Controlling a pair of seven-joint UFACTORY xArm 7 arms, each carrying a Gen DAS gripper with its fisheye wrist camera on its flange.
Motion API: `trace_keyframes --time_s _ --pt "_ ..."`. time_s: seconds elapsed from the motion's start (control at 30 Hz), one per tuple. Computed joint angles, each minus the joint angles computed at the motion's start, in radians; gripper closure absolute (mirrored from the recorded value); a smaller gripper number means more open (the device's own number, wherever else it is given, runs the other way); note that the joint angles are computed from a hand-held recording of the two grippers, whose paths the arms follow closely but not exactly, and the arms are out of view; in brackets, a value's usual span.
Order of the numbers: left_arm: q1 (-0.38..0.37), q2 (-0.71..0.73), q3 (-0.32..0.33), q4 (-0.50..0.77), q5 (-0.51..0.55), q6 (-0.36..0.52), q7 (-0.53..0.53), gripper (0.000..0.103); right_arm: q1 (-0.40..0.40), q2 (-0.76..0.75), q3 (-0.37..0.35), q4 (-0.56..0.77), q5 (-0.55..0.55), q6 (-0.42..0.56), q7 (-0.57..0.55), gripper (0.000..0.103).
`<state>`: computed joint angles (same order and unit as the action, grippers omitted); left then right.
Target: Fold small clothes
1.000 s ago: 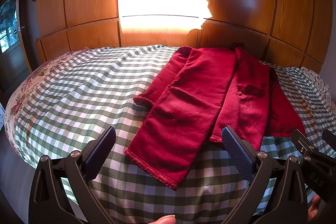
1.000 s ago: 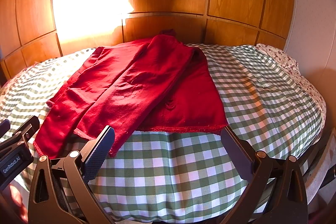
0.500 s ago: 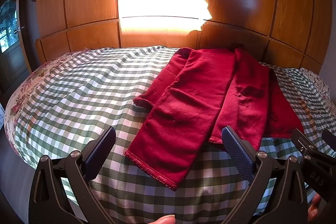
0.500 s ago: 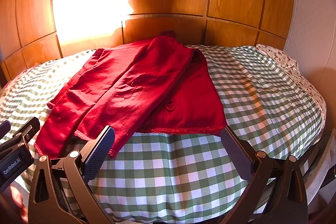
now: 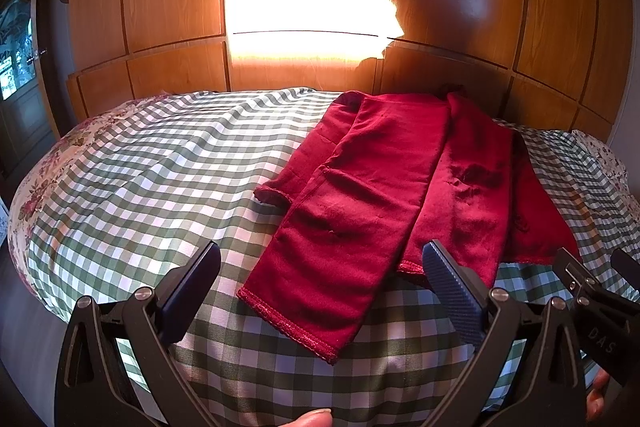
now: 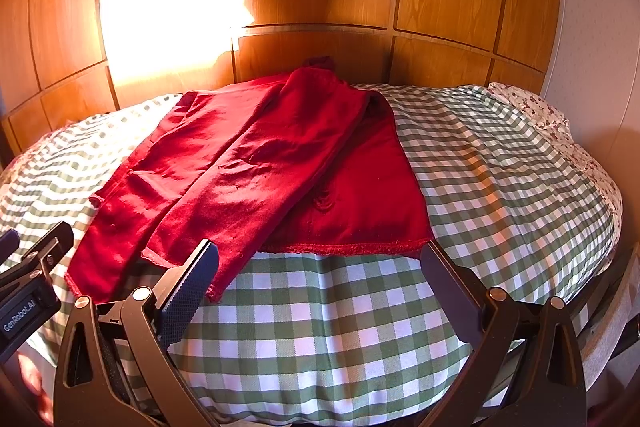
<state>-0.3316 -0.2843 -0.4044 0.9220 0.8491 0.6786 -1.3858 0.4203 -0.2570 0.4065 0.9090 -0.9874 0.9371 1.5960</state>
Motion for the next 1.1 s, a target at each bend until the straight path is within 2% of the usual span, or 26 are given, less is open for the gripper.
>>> trace_keyframes --time_s 0.2,0.27,0.37,0.4,0.43,0.5,0.57,0.63,0.67,0.7,0.73,0.77,0.8,0.83,0.87,0.93,1.0,1.1 --pt "-0.008 0.023 0.030 0.006 -0.056 -0.016 0.087 0.003 -0.007 -0.013 -0.024 -0.024 0.027 -0.052 -0.007 0.003" --pt "-0.005 0.025 0.044 0.000 -0.079 -0.018 0.105 0.003 -0.016 -0.025 -0.038 -0.044 0.048 -0.105 -0.017 0.003" --pt "-0.005 0.015 0.071 -0.028 -0.116 -0.065 0.185 0.003 -0.037 -0.045 -0.067 -0.085 0.087 -0.236 -0.053 0.003" --pt "-0.003 0.008 0.077 -0.042 -0.124 -0.087 0.211 0.006 -0.048 -0.049 -0.077 -0.098 0.102 -0.289 -0.067 0.008" --pt "-0.002 0.009 0.086 -0.049 -0.141 -0.111 0.246 0.008 -0.056 -0.047 -0.087 -0.106 0.126 -0.335 -0.089 0.022" --pt "-0.005 0.018 0.102 -0.063 -0.190 -0.155 0.327 0.015 -0.051 -0.014 -0.136 -0.114 0.236 -0.461 -0.191 0.036" --pt "-0.004 0.034 0.100 -0.072 -0.216 -0.179 0.388 0.015 -0.042 0.043 -0.165 -0.103 0.340 -0.549 -0.299 0.042" --pt "-0.004 0.060 0.089 -0.070 -0.223 -0.169 0.434 0.015 -0.014 0.105 -0.203 -0.095 0.509 -0.640 -0.449 0.044" --pt "-0.006 0.080 0.086 -0.064 -0.227 -0.156 0.455 0.021 0.009 0.140 -0.222 -0.077 0.576 -0.658 -0.513 0.044" --pt "-0.011 0.107 0.085 -0.051 -0.239 -0.131 0.476 0.035 -0.005 0.187 -0.202 -0.043 0.601 -0.652 -0.554 0.046" --pt "-0.021 0.126 0.096 -0.047 -0.264 -0.134 0.502 0.040 -0.013 0.220 -0.188 -0.013 0.584 -0.638 -0.562 0.056" --pt "-0.021 0.124 0.100 -0.054 -0.252 -0.158 0.490 0.051 -0.012 0.241 -0.181 0.016 0.559 -0.616 -0.567 0.061" --pt "-0.028 0.121 0.110 -0.057 -0.267 -0.187 0.512 0.083 -0.007 0.248 -0.180 0.026 0.576 -0.619 -0.606 0.076" --pt "-0.037 0.121 0.121 -0.047 -0.303 -0.193 0.547 0.089 -0.001 0.245 -0.181 0.030 0.616 -0.629 -0.665 0.090" --pt "-0.036 0.114 0.132 -0.042 -0.333 -0.210 0.557 0.091 -0.002 0.223 -0.183 0.025 0.613 -0.636 -0.683 0.091" --pt "-0.041 0.092 0.175 -0.052 -0.452 -0.302 0.619 0.092 -0.020 0.171 -0.187 0.004 0.574 -0.669 -0.669 0.095" --pt "-0.014 0.079 0.188 -0.035 -0.495 -0.356 0.647 0.092 -0.093 0.076 -0.171 -0.026 0.468 -0.679 -0.586 0.095" --pt "0.034 0.101 0.212 0.036 -0.550 -0.394 0.691 0.092 -0.228 -0.032 -0.150 -0.044 0.392 -0.659 -0.512 0.095"
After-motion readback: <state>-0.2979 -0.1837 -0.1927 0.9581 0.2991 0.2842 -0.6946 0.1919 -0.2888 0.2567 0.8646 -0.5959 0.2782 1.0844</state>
